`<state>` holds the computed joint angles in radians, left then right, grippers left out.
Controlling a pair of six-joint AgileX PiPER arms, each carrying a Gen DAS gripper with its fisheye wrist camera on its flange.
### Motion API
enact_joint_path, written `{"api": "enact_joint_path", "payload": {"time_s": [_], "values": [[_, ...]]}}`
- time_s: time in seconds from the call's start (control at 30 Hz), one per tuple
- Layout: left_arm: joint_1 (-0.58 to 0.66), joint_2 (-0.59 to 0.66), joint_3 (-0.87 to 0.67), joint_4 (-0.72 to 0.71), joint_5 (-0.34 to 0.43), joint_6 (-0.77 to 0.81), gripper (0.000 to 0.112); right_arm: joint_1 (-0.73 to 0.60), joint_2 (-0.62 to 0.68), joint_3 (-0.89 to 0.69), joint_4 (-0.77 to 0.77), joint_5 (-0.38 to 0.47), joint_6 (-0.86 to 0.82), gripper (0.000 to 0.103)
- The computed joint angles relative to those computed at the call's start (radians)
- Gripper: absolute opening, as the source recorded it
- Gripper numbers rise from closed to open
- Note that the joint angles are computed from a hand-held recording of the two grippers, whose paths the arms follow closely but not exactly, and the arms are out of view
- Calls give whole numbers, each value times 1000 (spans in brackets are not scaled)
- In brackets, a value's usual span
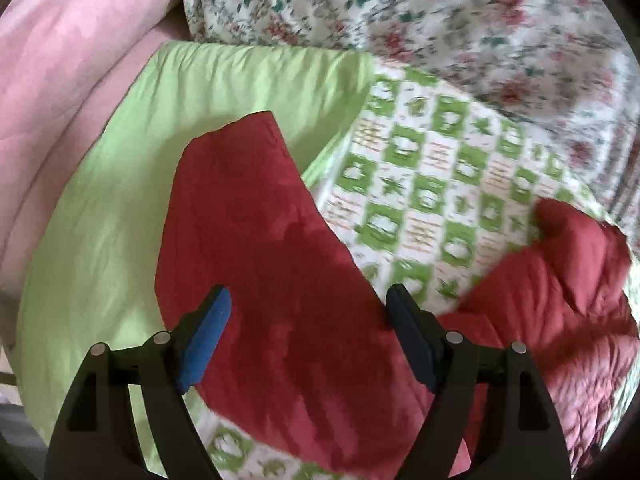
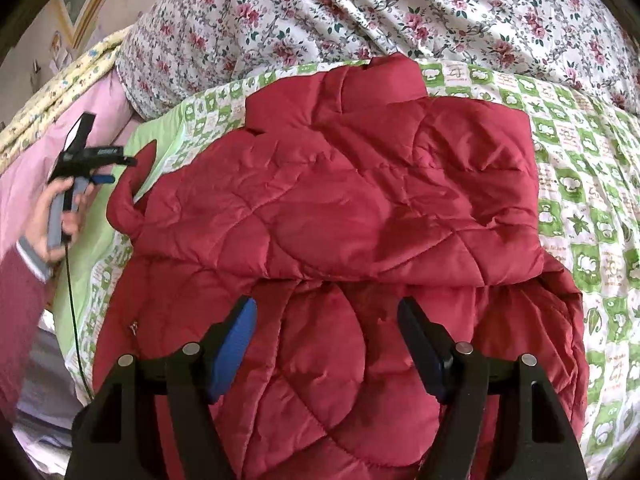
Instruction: Fold large clothes
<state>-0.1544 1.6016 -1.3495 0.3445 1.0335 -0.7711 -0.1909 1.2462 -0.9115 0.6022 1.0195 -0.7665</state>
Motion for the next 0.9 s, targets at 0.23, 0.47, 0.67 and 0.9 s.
{"api": "enact_joint_path", "payload": {"time_s": [0.23, 0.47, 0.67, 0.9], "values": [[63, 192, -203, -15, 111, 71, 81, 18, 5, 18, 18, -9, -22, 75], [108, 224, -179, -57, 64, 128, 27, 14, 14, 27, 34, -13, -32, 75], [108, -50, 140, -109, -200, 89, 9, -9, 18, 25, 59, -4, -45, 75], [-85, -324, 328, -160, -382, -15, 8, -57, 14, 23, 105, 5, -69, 75]]}}
